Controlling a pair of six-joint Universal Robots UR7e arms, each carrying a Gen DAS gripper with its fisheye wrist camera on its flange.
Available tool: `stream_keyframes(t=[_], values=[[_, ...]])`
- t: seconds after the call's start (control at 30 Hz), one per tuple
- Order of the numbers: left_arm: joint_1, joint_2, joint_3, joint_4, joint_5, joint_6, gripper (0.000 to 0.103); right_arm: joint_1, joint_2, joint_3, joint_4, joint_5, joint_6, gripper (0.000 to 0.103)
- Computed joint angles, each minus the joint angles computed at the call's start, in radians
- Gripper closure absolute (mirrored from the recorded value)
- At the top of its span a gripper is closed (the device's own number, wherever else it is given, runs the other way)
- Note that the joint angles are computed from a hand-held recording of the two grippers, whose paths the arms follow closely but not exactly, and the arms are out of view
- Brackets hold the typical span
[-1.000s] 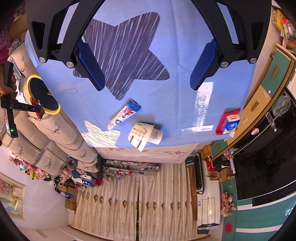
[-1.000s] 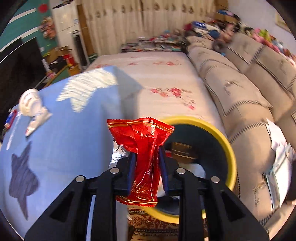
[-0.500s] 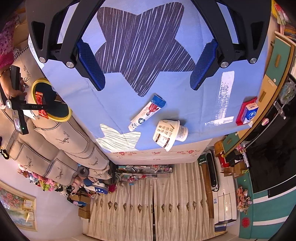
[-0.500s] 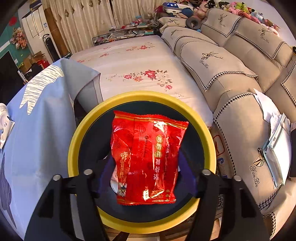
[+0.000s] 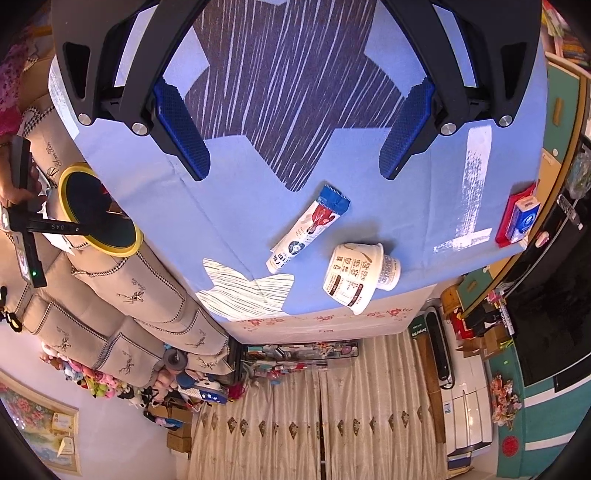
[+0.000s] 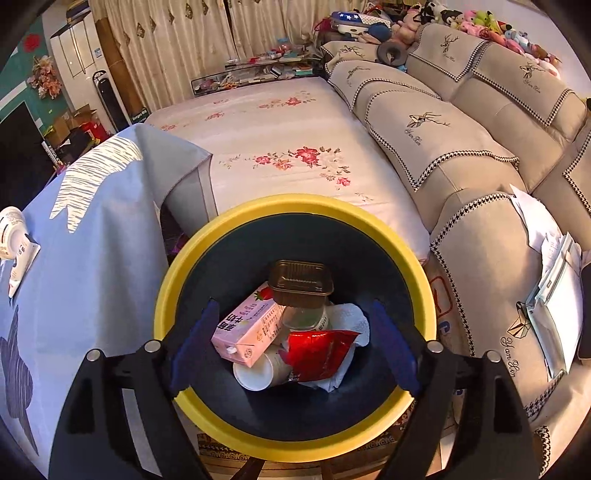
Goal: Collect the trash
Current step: 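Grasp the white toothpaste tube with the left gripper and lift it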
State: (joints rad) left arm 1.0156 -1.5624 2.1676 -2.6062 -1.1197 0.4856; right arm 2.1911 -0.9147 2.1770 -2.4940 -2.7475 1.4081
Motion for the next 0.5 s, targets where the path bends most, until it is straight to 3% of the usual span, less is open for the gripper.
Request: stream_keyframes(t=[0.3, 0.5], values=[[0.043, 0.208, -0.131, -0.044, -0.045, 0.089, 0.012, 0.010, 0.037, -0.034, -0.057, 0.001, -0.079, 0.024], [0.062, 0.331, -0.182, -0.122, -0.029, 0.179, 0.016, 0.008, 0.045, -0.039, -0.082, 0.001, -0.112, 0.024]])
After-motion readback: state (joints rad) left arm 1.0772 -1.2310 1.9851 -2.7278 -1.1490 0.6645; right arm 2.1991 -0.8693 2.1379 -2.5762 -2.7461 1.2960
